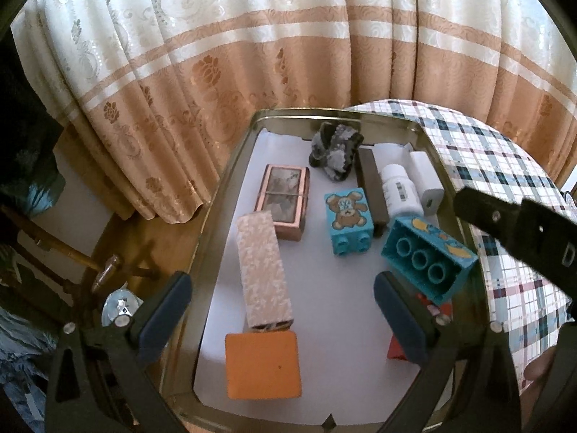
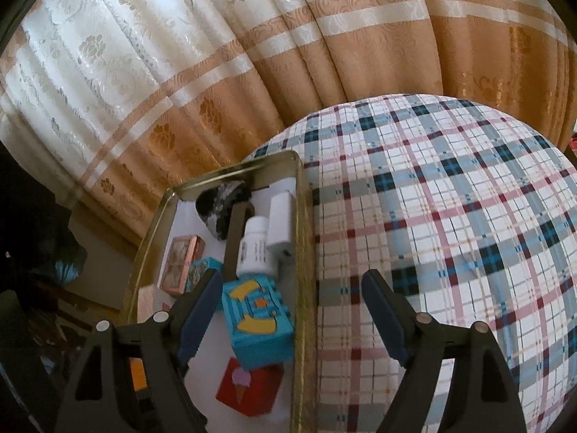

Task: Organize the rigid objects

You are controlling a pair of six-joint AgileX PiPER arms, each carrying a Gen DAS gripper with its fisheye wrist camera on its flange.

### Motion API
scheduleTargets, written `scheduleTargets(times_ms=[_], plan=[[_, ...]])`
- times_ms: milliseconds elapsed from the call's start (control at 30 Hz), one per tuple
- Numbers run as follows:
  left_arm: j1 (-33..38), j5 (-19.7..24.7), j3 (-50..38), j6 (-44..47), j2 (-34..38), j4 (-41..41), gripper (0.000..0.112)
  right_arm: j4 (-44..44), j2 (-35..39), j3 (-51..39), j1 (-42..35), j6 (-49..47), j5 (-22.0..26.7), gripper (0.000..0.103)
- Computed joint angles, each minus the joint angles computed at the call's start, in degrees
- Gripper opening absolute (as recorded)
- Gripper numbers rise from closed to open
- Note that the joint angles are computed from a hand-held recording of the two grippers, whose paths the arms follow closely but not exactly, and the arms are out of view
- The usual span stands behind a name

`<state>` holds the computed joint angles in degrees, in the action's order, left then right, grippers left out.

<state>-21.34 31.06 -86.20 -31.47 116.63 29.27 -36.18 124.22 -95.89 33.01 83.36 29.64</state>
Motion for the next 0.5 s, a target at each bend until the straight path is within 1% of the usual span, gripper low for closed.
scheduleTargets(times_ms=[133, 267, 333, 400, 433, 467, 500], plan=[[0.43, -2.50, 3.12, -1.13, -1.42, 0.11, 0.102, -4.52, -1.20, 2.44, 1.38, 4.92, 0.37, 0.082], [0.73, -3.14, 4.23, -1.60, -1.74, -0.07, 0.102, -4.96, -0.91, 2.16, 2.37, 4.78, 1.50, 0.082], [1.23, -4.76, 5.64, -0.71, -2.60, -1.12, 0.102, -5.29, -0.90, 2.40, 2.79, 5.25, 1.40, 0.082], [2.06, -7.73, 8.13, 0.42, -4.21, -2.31, 0.102, -8.86, -1.32, 3.86, 3.51, 8.77, 0.54, 0.082], [2.20, -8.35, 8.75, 0.70, -4.63, -2.76, 0.102, -10.05, -1.37, 4.28, 3.90, 9.58, 0.35, 0.082], [2.29, -9.14, 9.72, 0.17, -5.33, -2.19, 0.102, -10.26, -1.25, 4.24, 4.22, 9.55, 0.86, 0.082], [1.99, -9.27, 10.37, -2.56, -5.80, 0.66, 0.102, -10.34, -1.14, 4.13, 4.42, 9.52, 1.28, 0.082]])
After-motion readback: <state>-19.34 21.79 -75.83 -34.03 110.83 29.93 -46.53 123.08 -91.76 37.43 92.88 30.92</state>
